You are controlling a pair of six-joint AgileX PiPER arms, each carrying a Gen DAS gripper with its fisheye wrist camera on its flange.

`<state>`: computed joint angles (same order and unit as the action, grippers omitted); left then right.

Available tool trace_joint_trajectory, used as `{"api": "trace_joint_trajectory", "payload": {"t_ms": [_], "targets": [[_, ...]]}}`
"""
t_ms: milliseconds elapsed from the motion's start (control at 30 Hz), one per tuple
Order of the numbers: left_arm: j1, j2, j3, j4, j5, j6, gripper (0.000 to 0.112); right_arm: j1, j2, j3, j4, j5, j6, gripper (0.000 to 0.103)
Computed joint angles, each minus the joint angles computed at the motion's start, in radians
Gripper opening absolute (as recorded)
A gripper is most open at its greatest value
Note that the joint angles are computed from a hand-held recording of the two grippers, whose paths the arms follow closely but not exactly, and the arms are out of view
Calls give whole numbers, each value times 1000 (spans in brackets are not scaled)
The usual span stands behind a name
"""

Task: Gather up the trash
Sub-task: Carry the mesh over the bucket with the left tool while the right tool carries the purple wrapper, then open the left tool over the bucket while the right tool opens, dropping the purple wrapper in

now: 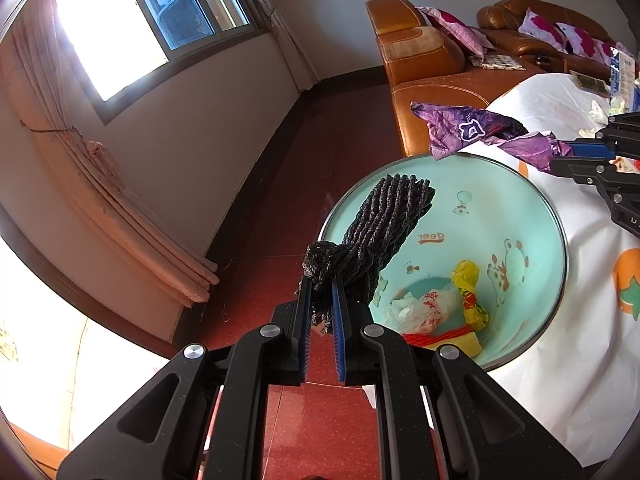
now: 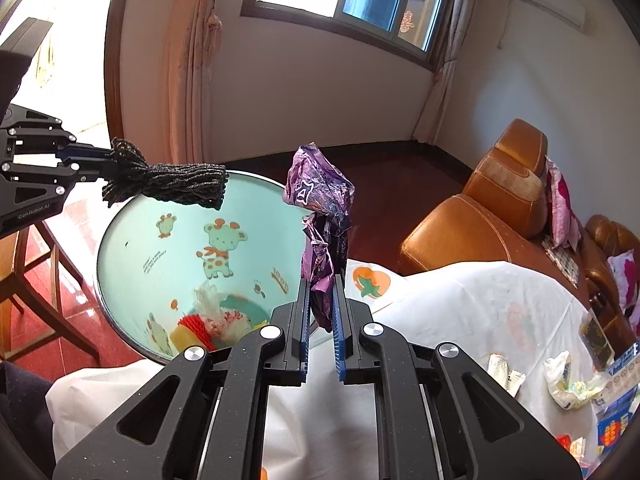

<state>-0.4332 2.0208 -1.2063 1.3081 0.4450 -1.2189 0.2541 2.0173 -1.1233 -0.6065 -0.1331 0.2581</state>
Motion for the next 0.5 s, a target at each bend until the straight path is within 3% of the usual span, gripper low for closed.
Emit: {"api": "trace_joint_trajectory", "payload": {"t_ms": [500], "targets": [[5,-7,2,-24,-14,22,11,5,6,-7,-5,10,0,11]]}}
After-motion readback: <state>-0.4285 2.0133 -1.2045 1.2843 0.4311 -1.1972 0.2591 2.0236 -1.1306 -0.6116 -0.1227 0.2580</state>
